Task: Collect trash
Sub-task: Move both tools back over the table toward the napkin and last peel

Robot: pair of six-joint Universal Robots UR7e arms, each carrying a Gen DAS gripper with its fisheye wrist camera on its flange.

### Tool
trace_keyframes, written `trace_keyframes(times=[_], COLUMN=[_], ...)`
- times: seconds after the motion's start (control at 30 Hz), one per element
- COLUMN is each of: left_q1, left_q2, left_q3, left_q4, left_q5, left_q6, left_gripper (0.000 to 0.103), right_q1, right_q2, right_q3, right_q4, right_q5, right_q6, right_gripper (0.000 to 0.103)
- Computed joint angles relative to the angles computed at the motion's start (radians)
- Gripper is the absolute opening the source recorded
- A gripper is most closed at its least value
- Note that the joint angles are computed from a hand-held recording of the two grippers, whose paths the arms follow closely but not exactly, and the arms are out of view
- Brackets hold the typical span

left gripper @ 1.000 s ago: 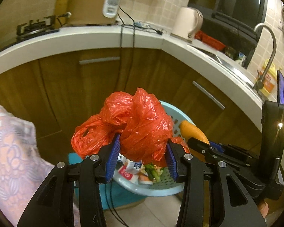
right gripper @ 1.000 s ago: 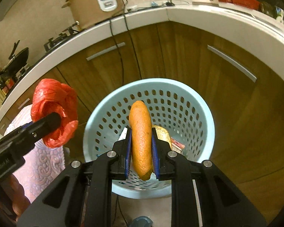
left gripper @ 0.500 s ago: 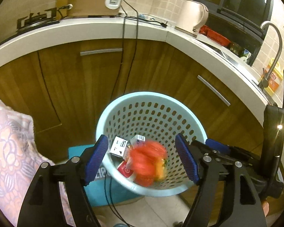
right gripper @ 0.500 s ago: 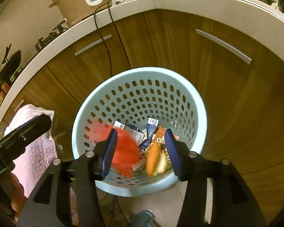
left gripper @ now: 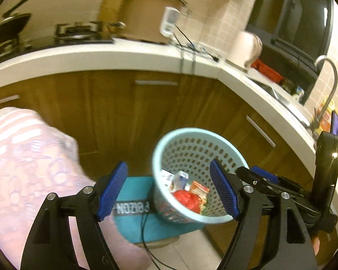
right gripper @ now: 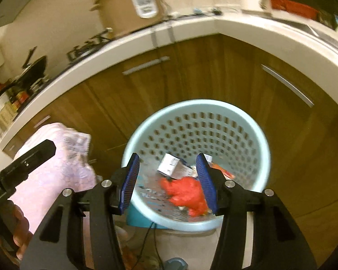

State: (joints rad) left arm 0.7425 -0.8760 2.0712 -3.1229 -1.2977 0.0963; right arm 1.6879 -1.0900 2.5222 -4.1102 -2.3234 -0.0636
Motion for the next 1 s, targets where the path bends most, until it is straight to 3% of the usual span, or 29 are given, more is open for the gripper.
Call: trace_keyframes(times=[0.3, 0.67, 0.83, 1.0], left_q1=[0.08, 0.18, 0.246, 0.327], left_q2=[-0.179, -0.347, -0.384, -0.358], left_q3=[0.054, 0.058, 0.02, -0.053], left_q4=[-0.038, -0.054, -0.056, -0.034], left_q5=[0.088, 0.24, 0.274, 0.295], left_q6=[-0.014, 0.081, 0.097, 0.09], left_gripper=[0.074, 0.074, 0.074, 0.074], right_q1=[0.166, 0.321, 0.357, 0.349], right_q2=[0.139, 0.338, 0.454, 0.564], right_q3=[-0.198, -0.505, -0.681, -0.847], right_q4=[0.124, 0.343, 0.448, 0.591], right_q5=[-0.02, -0.019, 0.031, 0.094], right_q6=[-0.072, -0.176, -0.24, -0.272], right_gripper=[0.049, 0.049, 0.049, 0.049])
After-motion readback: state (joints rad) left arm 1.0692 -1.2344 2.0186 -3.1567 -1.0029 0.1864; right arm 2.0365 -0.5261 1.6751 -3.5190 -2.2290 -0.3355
